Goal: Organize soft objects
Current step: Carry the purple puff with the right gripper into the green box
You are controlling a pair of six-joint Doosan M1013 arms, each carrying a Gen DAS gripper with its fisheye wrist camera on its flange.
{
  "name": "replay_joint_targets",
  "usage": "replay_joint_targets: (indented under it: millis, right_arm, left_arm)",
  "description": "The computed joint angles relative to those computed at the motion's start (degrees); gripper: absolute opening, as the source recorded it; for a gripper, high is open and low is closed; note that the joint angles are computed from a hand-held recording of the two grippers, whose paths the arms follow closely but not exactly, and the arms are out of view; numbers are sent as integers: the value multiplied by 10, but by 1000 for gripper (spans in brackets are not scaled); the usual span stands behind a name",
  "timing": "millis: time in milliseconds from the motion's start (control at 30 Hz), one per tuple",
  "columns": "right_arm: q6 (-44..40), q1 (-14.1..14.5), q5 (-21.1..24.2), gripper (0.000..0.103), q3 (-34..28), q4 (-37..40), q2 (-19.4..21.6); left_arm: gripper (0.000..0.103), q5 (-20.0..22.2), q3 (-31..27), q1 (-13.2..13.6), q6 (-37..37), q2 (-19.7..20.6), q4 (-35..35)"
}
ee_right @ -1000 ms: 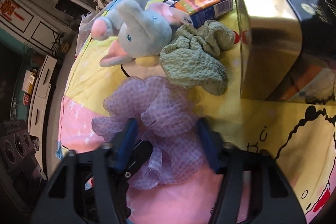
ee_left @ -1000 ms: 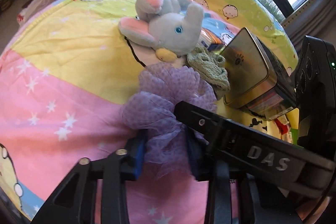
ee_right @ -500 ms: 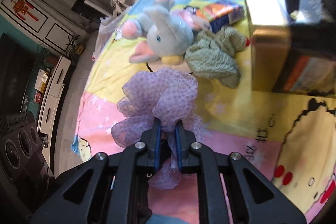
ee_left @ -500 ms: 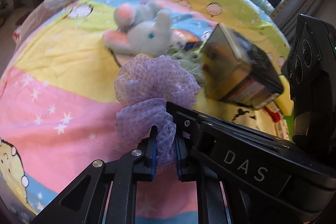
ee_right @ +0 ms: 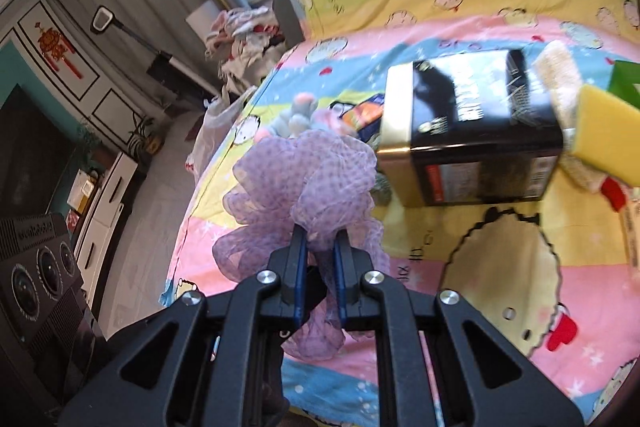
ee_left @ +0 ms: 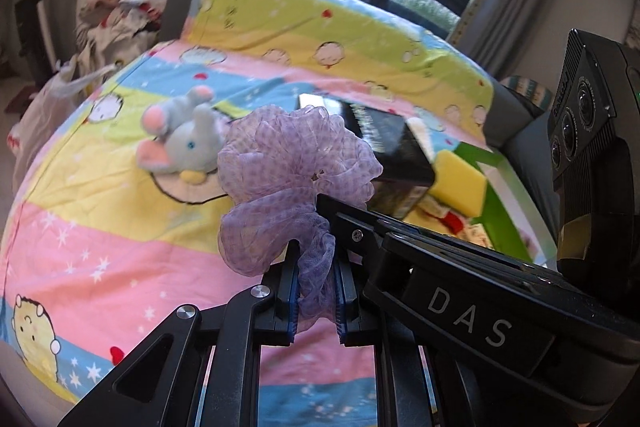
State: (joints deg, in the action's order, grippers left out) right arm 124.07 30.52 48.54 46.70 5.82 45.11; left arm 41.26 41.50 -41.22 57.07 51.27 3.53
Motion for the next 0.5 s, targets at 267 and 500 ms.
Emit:
replay_joint_targets:
  millis: [267,500]
  right_arm:
    - [49,-1,-51,12,69,-46,-47]
    - [105,-1,-85,12,121,-93,-81]
  left_arm:
    - [13,-4,-19,-14,33,3,-4]
    - [13,8,-52,-25,68,16,-7]
